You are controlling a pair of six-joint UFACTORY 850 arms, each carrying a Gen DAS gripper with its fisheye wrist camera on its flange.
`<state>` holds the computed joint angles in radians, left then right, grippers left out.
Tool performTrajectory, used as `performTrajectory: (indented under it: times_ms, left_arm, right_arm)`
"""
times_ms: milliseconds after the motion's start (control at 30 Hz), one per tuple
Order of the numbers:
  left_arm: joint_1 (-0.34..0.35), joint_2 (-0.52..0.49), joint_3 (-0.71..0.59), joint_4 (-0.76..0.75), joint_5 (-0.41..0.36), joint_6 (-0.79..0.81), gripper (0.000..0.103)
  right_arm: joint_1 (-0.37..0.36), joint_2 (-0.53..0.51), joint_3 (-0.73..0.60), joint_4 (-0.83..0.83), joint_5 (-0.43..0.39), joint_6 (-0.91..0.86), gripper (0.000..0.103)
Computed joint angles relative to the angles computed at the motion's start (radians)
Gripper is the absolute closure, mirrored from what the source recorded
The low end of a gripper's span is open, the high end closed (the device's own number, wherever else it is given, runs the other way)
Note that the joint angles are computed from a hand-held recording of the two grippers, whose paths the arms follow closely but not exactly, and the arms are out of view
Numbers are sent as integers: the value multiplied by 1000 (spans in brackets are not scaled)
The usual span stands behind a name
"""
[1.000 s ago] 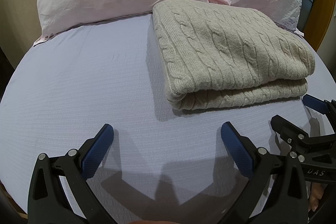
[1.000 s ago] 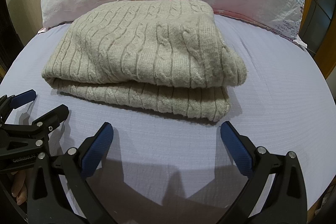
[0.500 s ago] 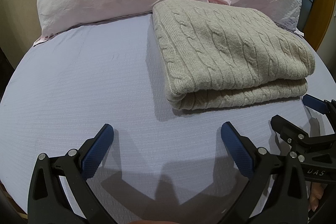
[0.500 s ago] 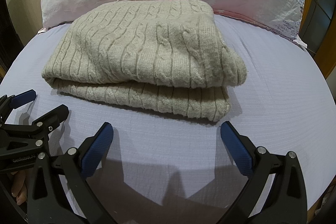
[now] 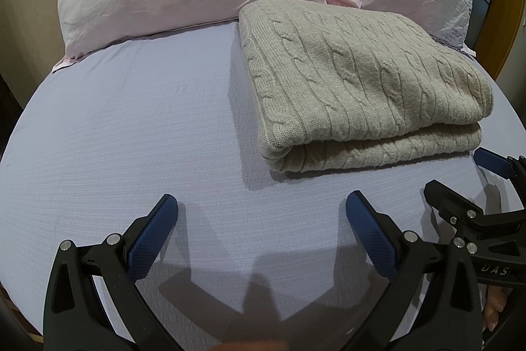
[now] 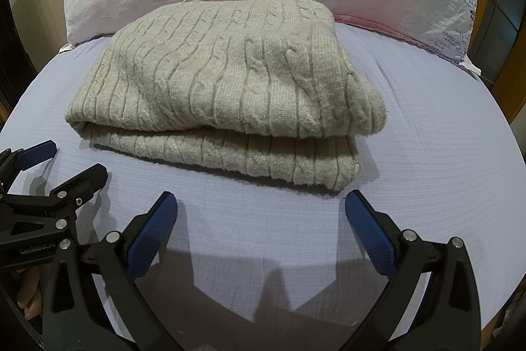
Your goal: Fold small clothes
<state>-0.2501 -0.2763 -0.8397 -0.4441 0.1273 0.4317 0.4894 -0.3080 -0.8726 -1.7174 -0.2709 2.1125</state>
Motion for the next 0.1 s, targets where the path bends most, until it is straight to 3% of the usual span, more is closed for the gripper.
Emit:
performTrajectory:
  times_ms: [100]
  left_arm:
    - [0, 0, 0, -1, 0, 1, 1]
  right_arm:
    - [0, 0, 0, 0, 0, 0, 2]
